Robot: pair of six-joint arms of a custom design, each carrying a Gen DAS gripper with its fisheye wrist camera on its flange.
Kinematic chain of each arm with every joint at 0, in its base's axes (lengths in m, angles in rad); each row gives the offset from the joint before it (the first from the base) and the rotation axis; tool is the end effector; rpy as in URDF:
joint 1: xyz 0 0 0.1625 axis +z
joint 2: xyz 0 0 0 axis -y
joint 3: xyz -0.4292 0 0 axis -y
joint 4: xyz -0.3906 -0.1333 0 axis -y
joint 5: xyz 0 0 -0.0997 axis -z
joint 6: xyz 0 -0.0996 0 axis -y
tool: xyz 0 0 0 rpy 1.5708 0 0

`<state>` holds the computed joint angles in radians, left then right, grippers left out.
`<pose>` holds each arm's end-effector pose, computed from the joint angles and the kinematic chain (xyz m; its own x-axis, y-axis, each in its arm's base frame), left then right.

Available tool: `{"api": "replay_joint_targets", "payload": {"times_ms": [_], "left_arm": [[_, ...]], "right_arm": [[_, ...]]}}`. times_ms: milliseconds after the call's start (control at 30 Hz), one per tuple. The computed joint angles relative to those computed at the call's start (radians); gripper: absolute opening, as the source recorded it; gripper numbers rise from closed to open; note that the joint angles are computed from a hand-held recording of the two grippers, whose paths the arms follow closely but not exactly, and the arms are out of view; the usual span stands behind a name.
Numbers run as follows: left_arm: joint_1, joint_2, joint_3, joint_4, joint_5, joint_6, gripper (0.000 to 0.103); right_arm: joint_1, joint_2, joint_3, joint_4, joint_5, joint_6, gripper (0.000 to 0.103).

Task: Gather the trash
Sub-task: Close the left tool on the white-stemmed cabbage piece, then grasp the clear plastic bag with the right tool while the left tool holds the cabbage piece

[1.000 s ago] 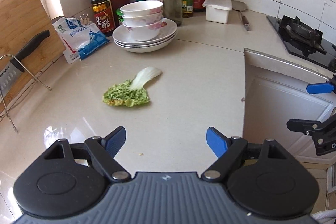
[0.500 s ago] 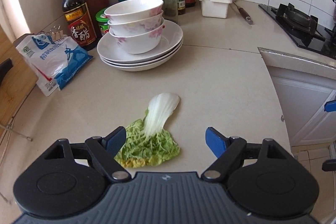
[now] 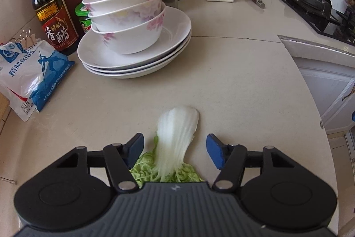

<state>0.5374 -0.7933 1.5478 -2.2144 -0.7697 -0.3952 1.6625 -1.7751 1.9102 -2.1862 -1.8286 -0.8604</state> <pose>-0.4768 -0.5226 0.1209 -0.5945 0.3934 -0.7013 0.6771 0.7154 -0.1726 0.1471 -0.4212 0.4908 -0.5734 -0.6507 0.4977 -0.7911 0.5977 -0.1299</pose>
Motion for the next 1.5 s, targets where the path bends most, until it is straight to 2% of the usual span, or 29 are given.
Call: {"api": "replay_joint_targets", "payload": {"times_ms": [67,200,300,700,1067,1367,1500], "left_arm": [[0.005,-0.002,-0.003,-0.003,-0.010,0.006,0.058],[0.010,-0.004,-0.006,-0.012,-0.036,0.027,0.042],[0.008,-0.004,-0.008,-0.003,-0.030,0.029,0.035],[-0.017,-0.038,0.007,0.014,-0.014,0.001,0.034],[-0.072,-0.128,0.056,0.062,0.029,-0.114,0.034],[-0.112,-0.224,0.092,0.217,0.092,-0.260,0.034],[-0.127,-0.268,0.120,0.278,0.118,-0.332,0.034]], "right_arm": [[0.000,0.006,-0.002,0.003,0.003,-0.001,0.103],[0.004,0.015,-0.002,-0.003,0.005,-0.006,0.103],[0.006,0.018,-0.001,-0.009,0.007,-0.008,0.103],[0.011,0.027,-0.009,-0.007,0.018,-0.013,0.103],[0.035,0.059,-0.016,0.025,0.078,-0.042,0.103],[0.100,0.124,-0.004,0.073,0.163,-0.078,0.103],[0.139,0.174,0.017,0.073,0.171,-0.096,0.103]]}}
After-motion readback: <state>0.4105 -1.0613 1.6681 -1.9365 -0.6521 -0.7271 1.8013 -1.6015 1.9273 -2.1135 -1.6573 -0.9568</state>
